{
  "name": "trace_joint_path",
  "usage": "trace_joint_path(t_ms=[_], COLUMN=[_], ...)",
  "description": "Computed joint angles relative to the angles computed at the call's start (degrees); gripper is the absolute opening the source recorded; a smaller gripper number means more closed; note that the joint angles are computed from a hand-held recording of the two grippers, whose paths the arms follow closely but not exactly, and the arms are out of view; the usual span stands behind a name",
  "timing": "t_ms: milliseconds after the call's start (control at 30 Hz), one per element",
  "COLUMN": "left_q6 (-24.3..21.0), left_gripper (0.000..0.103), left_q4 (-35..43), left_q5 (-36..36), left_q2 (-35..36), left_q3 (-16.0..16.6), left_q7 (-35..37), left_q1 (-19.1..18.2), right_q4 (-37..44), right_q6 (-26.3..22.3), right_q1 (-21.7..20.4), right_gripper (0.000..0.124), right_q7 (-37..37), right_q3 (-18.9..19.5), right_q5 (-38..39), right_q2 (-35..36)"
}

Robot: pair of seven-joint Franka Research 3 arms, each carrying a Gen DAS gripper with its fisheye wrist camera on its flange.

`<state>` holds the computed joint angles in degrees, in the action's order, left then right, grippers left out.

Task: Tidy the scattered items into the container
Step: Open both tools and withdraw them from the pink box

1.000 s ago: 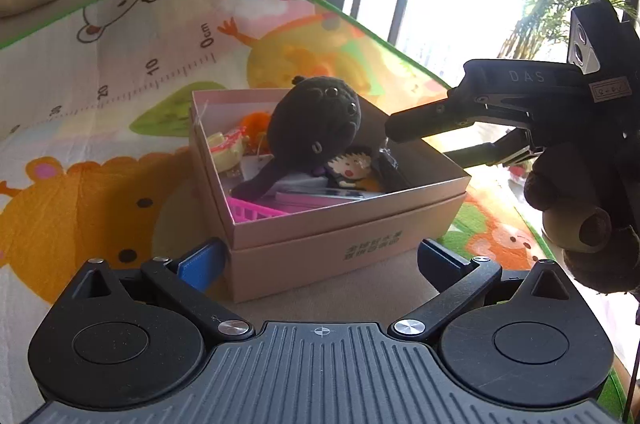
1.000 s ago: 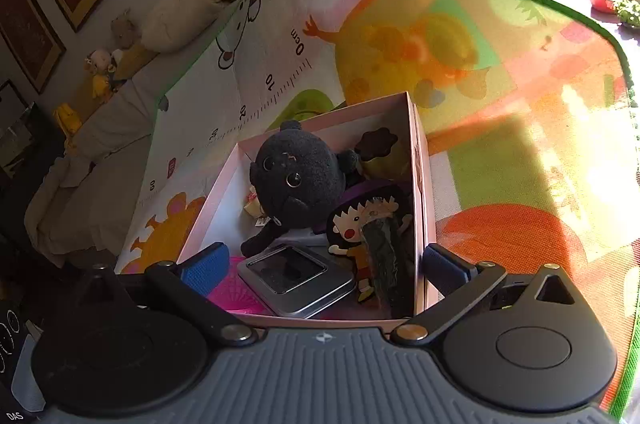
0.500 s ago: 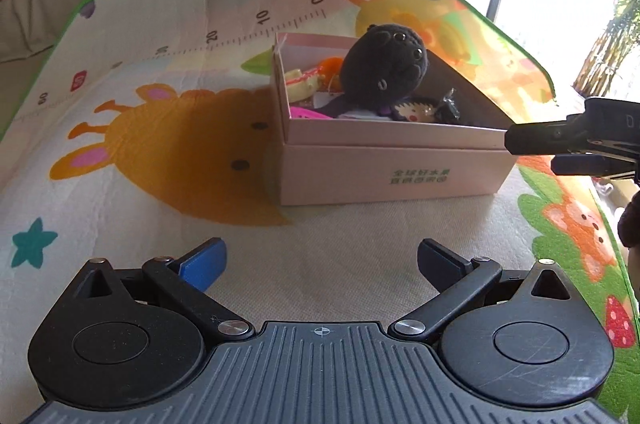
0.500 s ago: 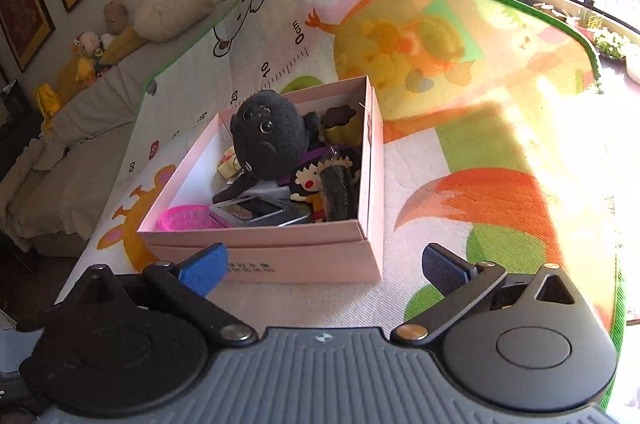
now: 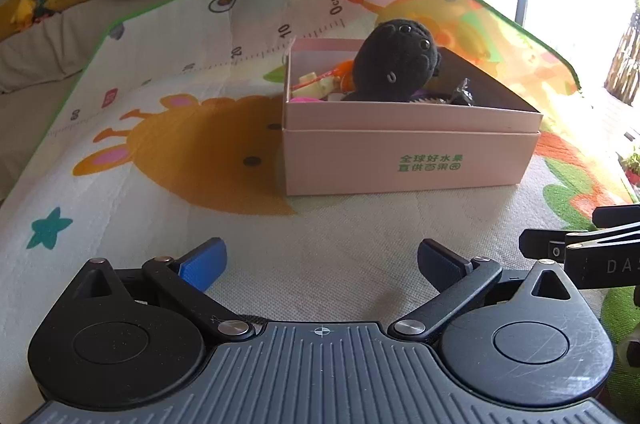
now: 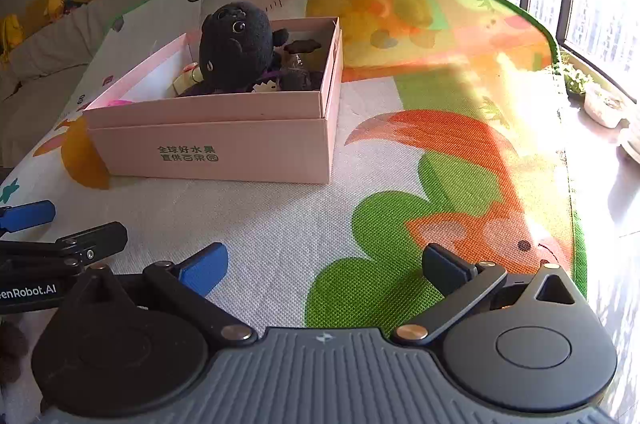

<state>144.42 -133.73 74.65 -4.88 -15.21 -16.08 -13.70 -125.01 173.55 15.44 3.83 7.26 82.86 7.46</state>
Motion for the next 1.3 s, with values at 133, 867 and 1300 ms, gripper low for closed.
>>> trace_joint_path(t_ms=[133,867,1300], left_q6=[0.94,-7.07,-9.52], left_gripper=[0.103,0.103,0.103], left_q4=[1.39,3.27,4.32], left_q5=[-1.57,-6.09,-6.61], left_q2=[1.32,2.76,3.81], left_q3=[0.62,-1.16,-0.58], left_q7=[2.63,-0.11,0.28], left_q1=[0.36,-3.19,-4.48], right_q4=[4.1,1.27,-1.21], right_q6=[-1.37,5.18,-5.04], right_q1=[-1.14,-2.1,0.5], right_gripper=[0.103,0.103,0.103], right_q7=[1.8,-5.11,-20.61], right_q3=[-0.61,2.78,-1.86], right_q5=[-2.29,4.49,14.01], right_q2=[3.05,1.69,-1.28])
